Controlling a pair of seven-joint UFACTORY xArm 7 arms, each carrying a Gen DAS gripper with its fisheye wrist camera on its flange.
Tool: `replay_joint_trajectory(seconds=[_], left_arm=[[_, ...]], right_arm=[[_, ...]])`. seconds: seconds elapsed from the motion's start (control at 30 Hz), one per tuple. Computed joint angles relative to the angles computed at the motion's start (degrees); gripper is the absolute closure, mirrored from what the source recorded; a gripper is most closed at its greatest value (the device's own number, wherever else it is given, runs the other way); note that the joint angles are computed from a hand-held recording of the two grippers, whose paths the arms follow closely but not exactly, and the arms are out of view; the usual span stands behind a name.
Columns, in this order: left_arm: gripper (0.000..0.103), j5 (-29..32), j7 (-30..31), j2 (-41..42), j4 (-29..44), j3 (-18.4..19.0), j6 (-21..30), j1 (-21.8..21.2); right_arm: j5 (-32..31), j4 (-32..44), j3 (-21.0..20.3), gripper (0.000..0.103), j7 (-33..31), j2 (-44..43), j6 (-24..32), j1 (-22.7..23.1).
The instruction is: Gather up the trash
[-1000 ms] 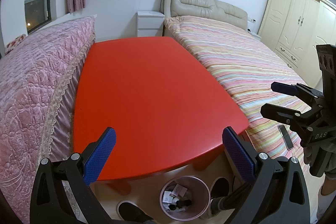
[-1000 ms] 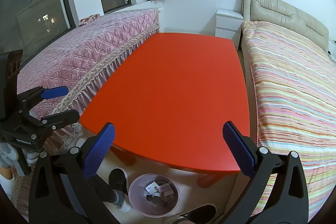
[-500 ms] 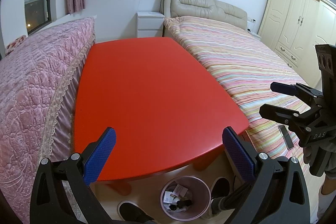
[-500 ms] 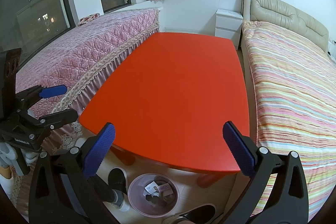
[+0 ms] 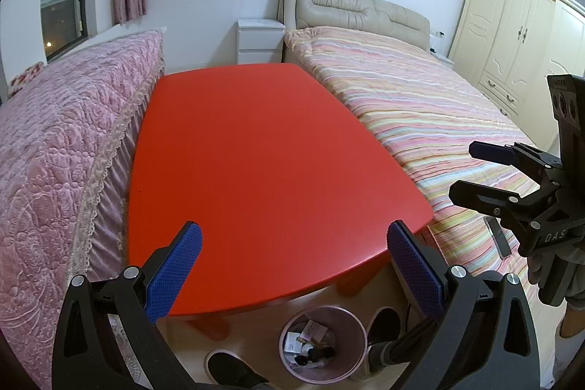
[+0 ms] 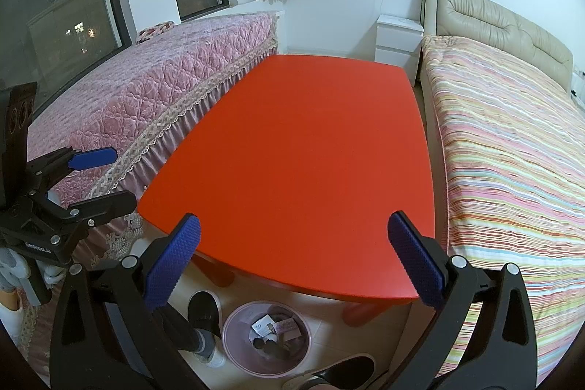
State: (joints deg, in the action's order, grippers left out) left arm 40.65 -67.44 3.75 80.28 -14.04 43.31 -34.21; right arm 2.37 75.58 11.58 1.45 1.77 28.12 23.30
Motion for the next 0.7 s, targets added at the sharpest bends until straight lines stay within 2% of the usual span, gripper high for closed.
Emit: replay_joint_trajectory(seconds=[0.7], left_arm=[[0.006, 0.5, 0.2, 0.1, -0.3, 0.1, -0.8, -0.1]], right_arm=[[-0.2, -0.6, -0.1, 0.003, 0.1, 0.0, -0.6, 0.0]])
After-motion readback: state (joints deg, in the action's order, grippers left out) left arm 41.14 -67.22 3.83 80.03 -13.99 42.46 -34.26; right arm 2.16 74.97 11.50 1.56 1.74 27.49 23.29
